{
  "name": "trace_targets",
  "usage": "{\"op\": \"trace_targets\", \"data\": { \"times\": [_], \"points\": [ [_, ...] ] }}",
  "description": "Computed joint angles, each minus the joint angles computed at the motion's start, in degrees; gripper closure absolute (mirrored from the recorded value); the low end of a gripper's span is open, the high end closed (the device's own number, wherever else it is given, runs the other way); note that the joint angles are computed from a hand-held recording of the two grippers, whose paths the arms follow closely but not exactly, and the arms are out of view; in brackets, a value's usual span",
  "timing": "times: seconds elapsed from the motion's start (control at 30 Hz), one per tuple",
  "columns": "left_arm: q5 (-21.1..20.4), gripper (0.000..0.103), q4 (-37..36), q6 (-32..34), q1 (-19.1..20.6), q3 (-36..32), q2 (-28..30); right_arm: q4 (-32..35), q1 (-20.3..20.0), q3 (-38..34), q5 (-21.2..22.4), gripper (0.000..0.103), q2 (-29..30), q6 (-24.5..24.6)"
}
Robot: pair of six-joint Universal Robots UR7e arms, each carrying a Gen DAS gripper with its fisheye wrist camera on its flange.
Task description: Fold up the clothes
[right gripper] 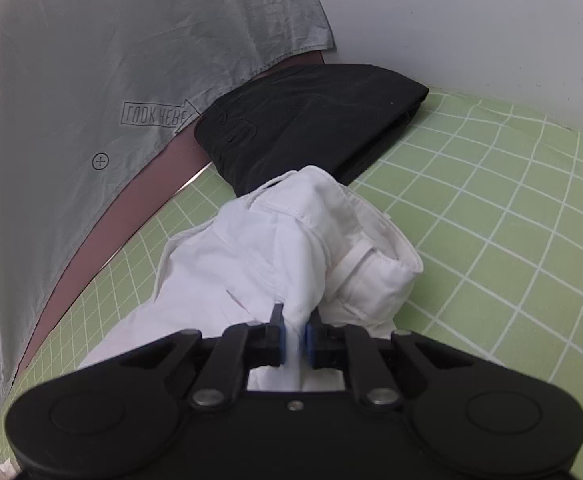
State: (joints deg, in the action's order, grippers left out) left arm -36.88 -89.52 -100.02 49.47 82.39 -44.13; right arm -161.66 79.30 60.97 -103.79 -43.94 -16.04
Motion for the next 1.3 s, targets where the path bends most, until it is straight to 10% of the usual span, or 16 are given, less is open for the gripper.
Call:
{"op": "trace_targets", "data": {
  "times": [0.37, 0.7, 0.83, 1.0, 1.13, 1.3],
  "points": [
    [6.2, 0.001, 2.2, -11.0, -5.2, 6.9, -7.6, -6.0, 4.2, 7.8, 7.0, 0.097, -5.3, -15.0],
    [2.8, 0.001, 2.4, -13.8, -8.5, 15.7, -14.6, -7.0, 11.0, 22.3, 11.6, 0.097, -9.0, -28.2],
    [1.6, 0.001, 1.8, -13.1, -9.6, 19.2, -17.3, -5.7, 13.1, 32.3, 10.0, 0.097, -10.5, -31.7],
    [0.8, 0.001, 0.0, -10.1, -10.3, 22.2, -19.8, -6.5, 14.7, 40.4, -3.6, 0.092, -7.5, -33.0],
    [0.6, 0.001, -2.8, -6.2, -10.1, 23.6, -20.7, -7.7, 15.2, 41.5, -3.4, 0.090, -9.0, -29.3],
    [0.2, 0.001, -7.4, -1.3, -8.7, 24.0, -20.5, -10.2, 14.5, 43.3, 2.8, 0.051, -12.7, -26.6]
  ]
}}
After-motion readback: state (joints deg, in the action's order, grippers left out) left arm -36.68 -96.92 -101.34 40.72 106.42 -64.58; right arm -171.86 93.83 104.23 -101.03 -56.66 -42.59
